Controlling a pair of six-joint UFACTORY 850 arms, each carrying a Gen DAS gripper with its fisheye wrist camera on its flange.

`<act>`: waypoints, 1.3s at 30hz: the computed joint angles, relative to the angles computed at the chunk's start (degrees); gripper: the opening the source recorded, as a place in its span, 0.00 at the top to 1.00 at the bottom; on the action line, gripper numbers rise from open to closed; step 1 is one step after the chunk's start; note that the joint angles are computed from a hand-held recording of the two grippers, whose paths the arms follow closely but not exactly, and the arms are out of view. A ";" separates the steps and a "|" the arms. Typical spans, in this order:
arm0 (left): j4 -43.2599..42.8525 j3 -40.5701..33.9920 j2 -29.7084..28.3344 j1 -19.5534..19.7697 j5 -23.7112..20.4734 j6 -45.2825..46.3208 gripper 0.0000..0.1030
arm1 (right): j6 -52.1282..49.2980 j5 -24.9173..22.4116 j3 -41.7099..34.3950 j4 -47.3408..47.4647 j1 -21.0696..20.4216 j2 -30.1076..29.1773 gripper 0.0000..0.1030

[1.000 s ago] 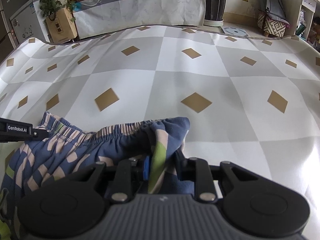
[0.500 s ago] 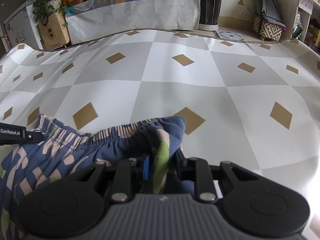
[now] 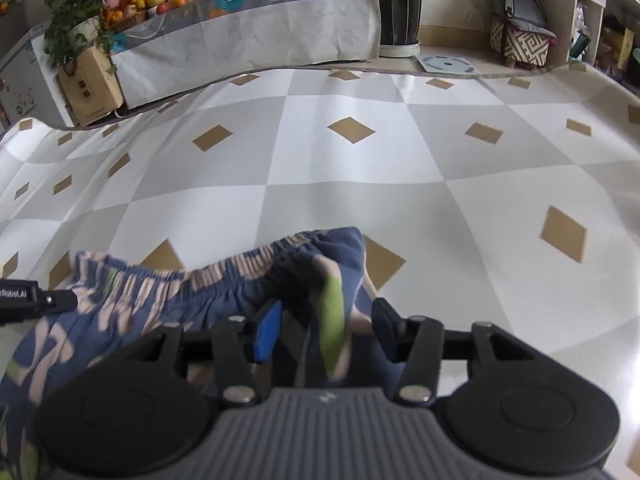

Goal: Fold clothes
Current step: 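Lower the striped waistband with both grippers, laying the pants onto the mat, then hold the waistband with both grippers and drag it to straighten the pants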

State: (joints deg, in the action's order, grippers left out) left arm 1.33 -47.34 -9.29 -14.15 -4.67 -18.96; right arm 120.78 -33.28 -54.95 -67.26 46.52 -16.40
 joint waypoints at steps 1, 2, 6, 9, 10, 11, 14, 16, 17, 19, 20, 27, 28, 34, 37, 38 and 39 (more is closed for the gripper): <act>3.18 0.14 0.66 -0.01 -0.85 -2.37 0.73 | -0.12 -0.37 0.53 0.46 0.54 0.88 0.50; 4.45 0.37 1.56 0.09 -1.86 -3.09 0.73 | -0.08 -0.46 1.20 1.00 1.01 1.90 0.50; -4.24 1.35 5.17 1.09 -5.18 5.53 0.73 | -1.72 0.28 3.51 4.97 2.17 5.76 0.48; -3.30 2.35 8.13 1.23 -7.49 5.08 0.73 | -4.14 -0.66 4.84 9.01 3.53 8.81 0.47; -4.67 2.76 9.16 1.36 -8.31 6.54 0.73 | -3.84 -0.84 5.53 9.43 4.15 9.98 0.46; -7.67 3.40 10.49 1.66 -9.26 9.82 0.72 | -3.54 -1.05 6.19 9.86 4.79 11.14 0.46; -10.40 5.85 14.38 2.24 -11.22 13.37 0.72 | -1.80 -2.73 7.94 12.17 6.93 14.13 0.45; -10.29 7.79 16.95 2.67 -12.65 13.27 0.71 | -0.45 -3.95 9.01 13.87 8.41 15.97 0.45; -10.67 8.69 18.06 3.00 -13.65 13.56 0.71 | 0.29 -4.43 9.53 14.81 9.13 16.79 0.45; -11.14 10.49 20.39 3.66 -15.79 14.04 0.71 | 1.16 -5.39 10.36 17.33 10.62 18.29 0.43; -11.10 11.39 21.63 3.94 -16.90 14.11 0.71 | 1.48 -5.79 10.73 18.52 11.36 18.95 0.43; -13.49 16.04 28.50 6.50 -21.23 18.75 0.67 | -1.89 -6.38 10.93 21.09 14.57 20.71 0.43; -13.59 16.21 28.79 6.70 -21.25 19.59 0.67 | -3.47 -6.37 10.61 21.35 14.60 20.45 0.43; -20.57 15.04 27.77 8.99 -20.94 26.89 0.65 | -12.77 -4.16 9.43 23.88 14.64 19.22 0.44; -22.84 14.36 26.10 9.67 -22.10 27.85 0.65 | -17.64 -4.47 8.34 25.01 15.22 18.29 0.45; -24.14 14.22 25.72 10.02 -22.51 28.81 0.65 | -18.58 -4.16 8.18 25.16 15.26 18.15 0.45; -25.62 14.11 25.37 10.41 -22.92 29.98 0.65 | -19.58 -3.72 8.06 25.75 15.18 18.03 0.45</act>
